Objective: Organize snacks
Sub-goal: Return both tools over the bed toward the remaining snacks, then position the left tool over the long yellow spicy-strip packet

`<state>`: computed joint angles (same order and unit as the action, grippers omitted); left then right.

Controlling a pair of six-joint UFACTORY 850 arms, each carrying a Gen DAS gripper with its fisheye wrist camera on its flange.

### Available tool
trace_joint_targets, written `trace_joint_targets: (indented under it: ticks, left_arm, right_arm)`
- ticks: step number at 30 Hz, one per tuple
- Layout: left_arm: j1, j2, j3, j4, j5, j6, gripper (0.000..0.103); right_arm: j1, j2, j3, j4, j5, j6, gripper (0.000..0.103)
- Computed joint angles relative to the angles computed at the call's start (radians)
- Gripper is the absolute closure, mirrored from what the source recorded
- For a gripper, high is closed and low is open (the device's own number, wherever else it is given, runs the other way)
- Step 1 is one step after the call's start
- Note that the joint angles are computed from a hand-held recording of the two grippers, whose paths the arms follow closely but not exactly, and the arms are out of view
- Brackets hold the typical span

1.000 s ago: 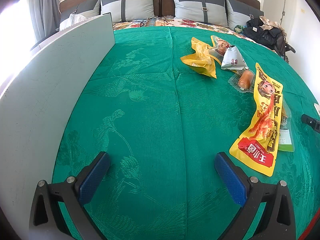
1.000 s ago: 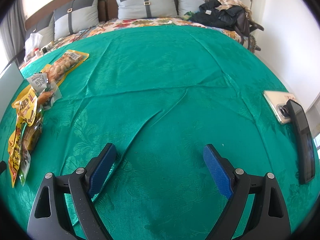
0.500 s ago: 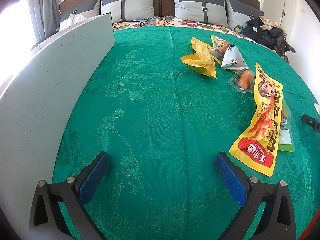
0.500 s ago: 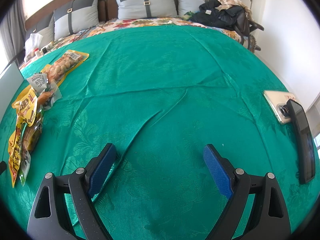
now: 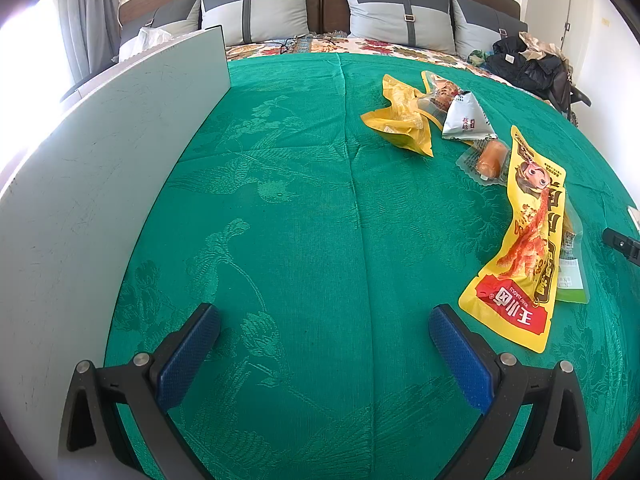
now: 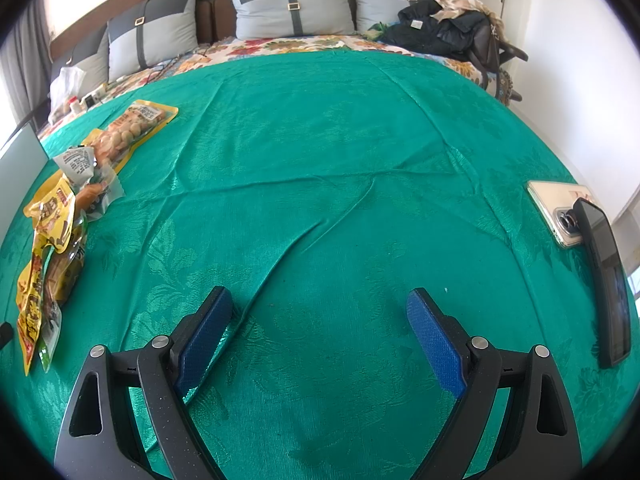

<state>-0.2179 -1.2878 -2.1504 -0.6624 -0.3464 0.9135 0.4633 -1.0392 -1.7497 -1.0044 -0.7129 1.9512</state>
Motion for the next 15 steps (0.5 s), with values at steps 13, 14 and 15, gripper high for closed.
trace_joint_targets:
  ticks: [13,14,15]
  left_arm:
    - [-0.020,-0.156,-0.406,-0.032,-0.532,0.109,0.004]
    - [-0.035,-0.189,-0.469,0.005,-0.555,0.095,0.004]
    - [-0.050,-0.237,-0.555,0.046,-0.580,0.074,0.004]
  right_arm:
    - [0.000,-0.001,-0.002,0.001,0.000,-0.001,0.012]
    - [0.000,-0.001,-0.002,0.001,0.000,-0.001,0.012]
    - [0.000,-0.001,-0.002,0.001,0.000,-0.001,0.012]
